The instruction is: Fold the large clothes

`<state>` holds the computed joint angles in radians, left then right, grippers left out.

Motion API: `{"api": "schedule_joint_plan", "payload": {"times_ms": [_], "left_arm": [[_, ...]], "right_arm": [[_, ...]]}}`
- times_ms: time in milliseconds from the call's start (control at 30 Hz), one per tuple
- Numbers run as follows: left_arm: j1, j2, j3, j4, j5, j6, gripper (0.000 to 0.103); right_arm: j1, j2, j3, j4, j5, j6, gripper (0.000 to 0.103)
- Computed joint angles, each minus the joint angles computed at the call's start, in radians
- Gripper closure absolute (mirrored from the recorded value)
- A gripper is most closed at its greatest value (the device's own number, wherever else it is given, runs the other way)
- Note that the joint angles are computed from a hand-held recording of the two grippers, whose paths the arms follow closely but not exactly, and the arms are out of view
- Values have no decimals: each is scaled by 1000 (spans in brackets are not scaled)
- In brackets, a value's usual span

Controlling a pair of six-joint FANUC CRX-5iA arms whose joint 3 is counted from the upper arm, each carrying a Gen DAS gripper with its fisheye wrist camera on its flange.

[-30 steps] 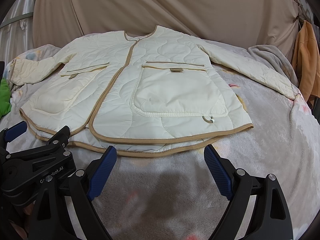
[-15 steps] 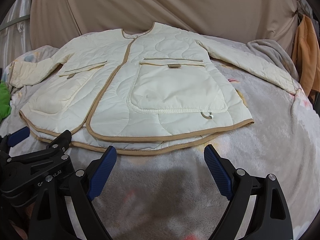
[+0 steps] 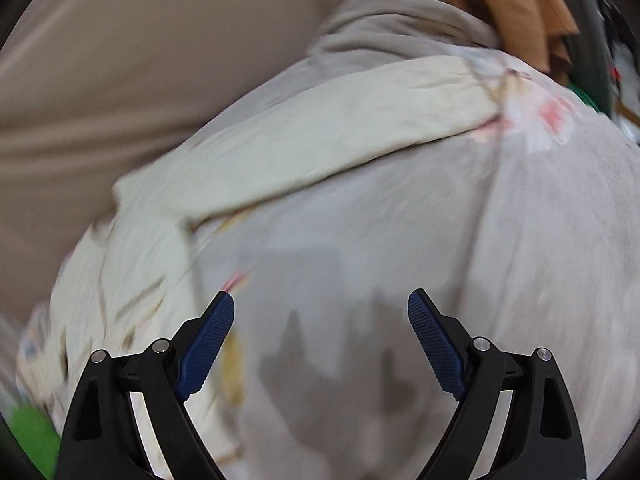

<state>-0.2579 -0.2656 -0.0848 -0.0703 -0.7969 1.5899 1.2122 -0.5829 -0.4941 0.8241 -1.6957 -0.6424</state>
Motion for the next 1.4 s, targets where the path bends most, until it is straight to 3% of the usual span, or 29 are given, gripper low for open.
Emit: {"api": "schedule_joint_plan", "payload": {"times_ms": [167, 300, 433, 567, 600, 633, 767, 867, 933, 1033, 1100, 1200, 1300, 1400], "left_arm": [[15, 53, 62, -44, -28, 25, 6], [33, 95, 102, -34, -54, 19, 5], [51, 129, 135, -20, -78, 26, 5], [66, 154, 161, -13, -89, 37, 5], [65, 159, 170, -26, -87, 46, 5], [65, 162, 176, -33, -86, 49, 5], [60, 175, 204, -76, -74, 72, 5], [74, 185, 217, -49, -61, 66, 5], [92, 193, 220, 6, -49, 41, 5], [123, 204, 221, 111, -39, -12, 5], [147, 219, 227, 198, -42, -58, 5], [170, 251, 245, 301, -57, -115, 5], [191, 302, 280, 398, -92, -157, 5], [206, 373, 332, 503, -137, -202, 5]], "right_arm": [[-276, -62, -31, -40, 76, 124, 18], [-502, -68, -42, -78, 221, 229, 18], [-664, -50, -43, -103, 355, 271, 20], [-774, 37, 24, -92, 390, 292, 57], [-792, 66, 52, -84, 391, 309, 80], [-807, 105, 96, -75, 400, 353, 92], [-755, 236, 248, 72, 475, 495, 94], [-672, 349, 381, 179, 618, 619, 94], [-618, 444, 492, 181, 731, 732, 94], [-550, 616, 694, 52, 856, 941, 94], [-518, 739, 842, -86, 883, 1096, 93], [-482, 959, 1104, -299, 808, 1308, 89], [-453, 1105, 1278, -448, 691, 1416, 71], [-416, 1108, 1241, -485, 676, 1429, 66]]}}
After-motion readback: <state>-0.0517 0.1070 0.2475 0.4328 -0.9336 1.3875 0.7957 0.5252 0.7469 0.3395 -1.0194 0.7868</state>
